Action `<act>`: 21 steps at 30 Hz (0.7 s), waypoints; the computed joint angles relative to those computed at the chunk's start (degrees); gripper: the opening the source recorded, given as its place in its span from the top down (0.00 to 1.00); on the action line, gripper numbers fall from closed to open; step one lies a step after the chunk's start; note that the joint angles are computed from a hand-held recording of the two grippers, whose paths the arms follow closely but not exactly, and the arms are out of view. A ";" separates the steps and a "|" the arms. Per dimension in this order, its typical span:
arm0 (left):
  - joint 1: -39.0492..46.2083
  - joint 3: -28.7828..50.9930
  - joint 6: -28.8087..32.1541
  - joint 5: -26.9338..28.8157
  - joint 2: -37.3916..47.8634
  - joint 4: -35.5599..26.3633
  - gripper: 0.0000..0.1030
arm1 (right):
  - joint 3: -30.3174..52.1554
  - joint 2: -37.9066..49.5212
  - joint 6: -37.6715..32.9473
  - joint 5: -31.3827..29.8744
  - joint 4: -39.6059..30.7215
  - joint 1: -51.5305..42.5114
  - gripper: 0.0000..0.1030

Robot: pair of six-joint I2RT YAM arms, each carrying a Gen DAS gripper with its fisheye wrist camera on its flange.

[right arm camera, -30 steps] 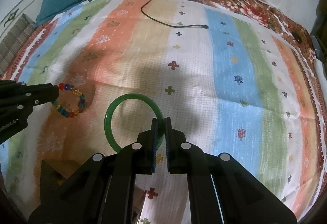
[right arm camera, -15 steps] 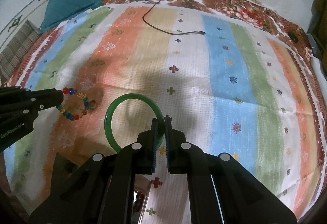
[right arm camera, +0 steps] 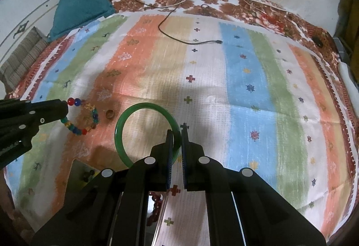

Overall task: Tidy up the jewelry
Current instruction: 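Lift both held items and carry them over the silver tin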

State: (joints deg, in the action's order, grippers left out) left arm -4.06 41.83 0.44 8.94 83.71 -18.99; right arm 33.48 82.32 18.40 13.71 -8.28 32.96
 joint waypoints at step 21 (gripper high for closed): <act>-2.91 -7.92 -0.94 -1.98 -12.56 -1.51 0.91 | -5.45 -10.93 3.97 3.21 -4.57 6.83 0.92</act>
State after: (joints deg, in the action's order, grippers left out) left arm -6.97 33.91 -0.50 6.96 71.15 -20.51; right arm 28.03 71.38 22.37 16.92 -12.86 39.79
